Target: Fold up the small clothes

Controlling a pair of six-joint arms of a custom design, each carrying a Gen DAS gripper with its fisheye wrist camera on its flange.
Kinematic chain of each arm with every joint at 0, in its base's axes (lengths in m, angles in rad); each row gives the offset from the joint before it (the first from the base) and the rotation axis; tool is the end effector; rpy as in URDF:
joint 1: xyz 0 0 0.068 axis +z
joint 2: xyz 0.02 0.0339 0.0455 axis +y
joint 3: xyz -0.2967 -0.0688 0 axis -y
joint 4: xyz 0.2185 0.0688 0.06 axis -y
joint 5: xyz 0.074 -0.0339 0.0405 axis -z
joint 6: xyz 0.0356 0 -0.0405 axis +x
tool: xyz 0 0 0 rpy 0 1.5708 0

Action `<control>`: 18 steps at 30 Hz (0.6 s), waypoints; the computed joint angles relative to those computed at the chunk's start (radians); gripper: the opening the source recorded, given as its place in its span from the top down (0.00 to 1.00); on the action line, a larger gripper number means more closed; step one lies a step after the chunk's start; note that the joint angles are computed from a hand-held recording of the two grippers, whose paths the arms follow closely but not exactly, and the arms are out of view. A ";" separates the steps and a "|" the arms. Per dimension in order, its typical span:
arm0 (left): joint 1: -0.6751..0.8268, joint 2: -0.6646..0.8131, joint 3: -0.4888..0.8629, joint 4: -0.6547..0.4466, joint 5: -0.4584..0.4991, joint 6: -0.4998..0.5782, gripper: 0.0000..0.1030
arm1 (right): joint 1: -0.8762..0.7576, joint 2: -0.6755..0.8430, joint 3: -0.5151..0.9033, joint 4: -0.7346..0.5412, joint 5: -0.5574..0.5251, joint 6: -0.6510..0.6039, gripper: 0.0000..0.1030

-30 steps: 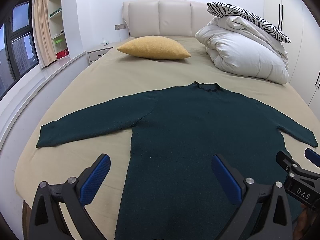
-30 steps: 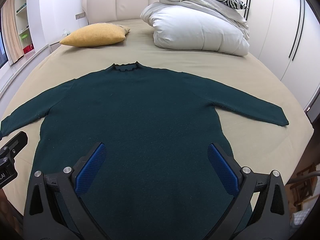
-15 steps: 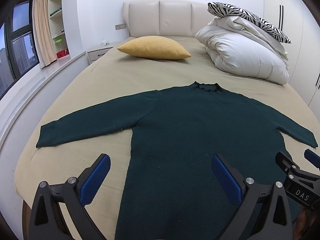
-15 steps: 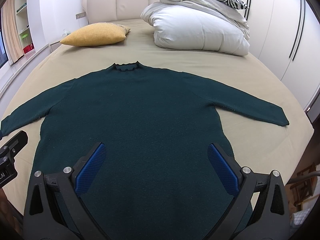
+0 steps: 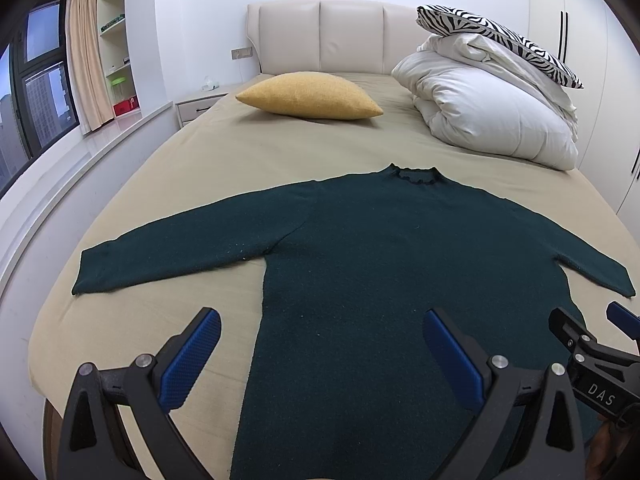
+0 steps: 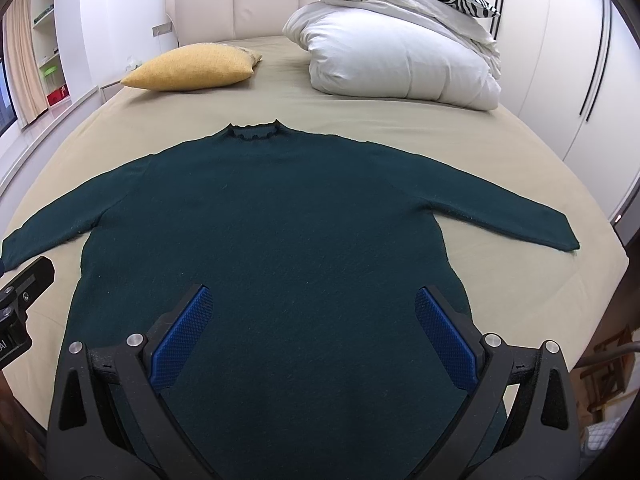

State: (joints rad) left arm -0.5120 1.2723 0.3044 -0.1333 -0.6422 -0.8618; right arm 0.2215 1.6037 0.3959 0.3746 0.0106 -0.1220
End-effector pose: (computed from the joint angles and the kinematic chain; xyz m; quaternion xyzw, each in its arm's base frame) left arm 0.1433 -0.0561 0.1597 -0.2329 0.8960 0.0973 0.3653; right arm 0.2314 0.0517 0.1460 -0.1575 0.9194 0.0130 0.3603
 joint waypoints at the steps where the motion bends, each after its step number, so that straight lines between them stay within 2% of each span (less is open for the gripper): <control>1: -0.001 0.000 0.001 -0.001 0.000 -0.001 0.00 | 0.000 0.000 0.000 0.000 0.000 0.000 0.00; 18: 0.018 -0.011 -0.008 0.007 0.012 0.014 0.00 | 0.007 0.021 0.004 0.008 0.005 0.000 0.00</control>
